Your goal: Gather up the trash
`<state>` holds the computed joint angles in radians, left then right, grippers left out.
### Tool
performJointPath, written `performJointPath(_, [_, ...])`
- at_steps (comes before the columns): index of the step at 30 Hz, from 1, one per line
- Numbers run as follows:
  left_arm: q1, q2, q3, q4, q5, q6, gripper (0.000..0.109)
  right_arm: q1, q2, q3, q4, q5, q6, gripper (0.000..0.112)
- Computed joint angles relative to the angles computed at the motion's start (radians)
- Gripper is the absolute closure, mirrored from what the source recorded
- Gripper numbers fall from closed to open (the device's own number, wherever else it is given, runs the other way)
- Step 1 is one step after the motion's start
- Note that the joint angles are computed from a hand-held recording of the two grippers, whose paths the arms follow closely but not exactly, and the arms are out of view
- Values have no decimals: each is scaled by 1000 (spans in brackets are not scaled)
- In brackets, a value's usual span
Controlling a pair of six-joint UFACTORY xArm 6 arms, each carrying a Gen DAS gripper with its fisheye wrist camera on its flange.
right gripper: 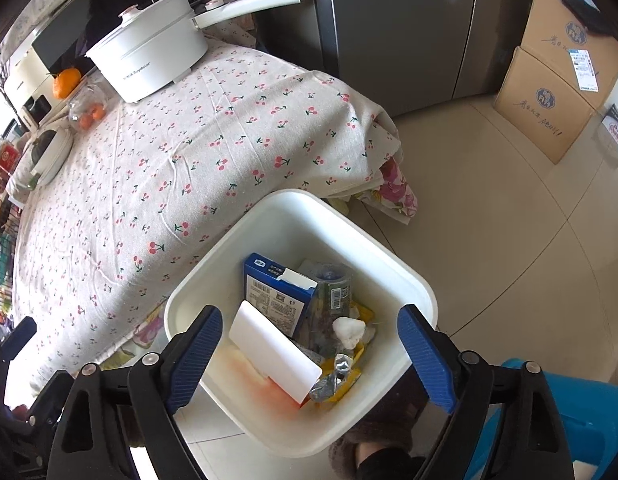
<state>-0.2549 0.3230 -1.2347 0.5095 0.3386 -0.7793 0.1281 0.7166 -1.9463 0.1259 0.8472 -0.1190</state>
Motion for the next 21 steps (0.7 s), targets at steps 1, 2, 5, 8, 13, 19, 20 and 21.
performJointPath(1, [0,-19,15,28,4,-38,7,5,-29,42,-2,-35,-7,12])
performJointPath(2, [0,-36,30,52,4,-74,7,9,-64,94,4,-82,-18,9])
performJointPath(5, [-4,-104,78,208,25,-241,7,22,-173,258,22,-237,-40,9])
performJointPath(8, [-21,-175,122,389,73,-415,6,39,-263,384,29,-332,-70,9])
performJointPath(13, [-41,-279,191,571,148,-616,6,75,-409,589,-41,-516,-70,9])
performJointPath(19, [-46,-357,256,631,208,-730,6,102,-510,719,-109,-635,-22,9])
performJointPath(20, [-45,-363,262,638,216,-743,6,107,-518,732,-111,-649,-24,9])
performJointPath(21, [-46,-374,272,644,221,-757,6,114,-524,740,-109,-659,-30,9])
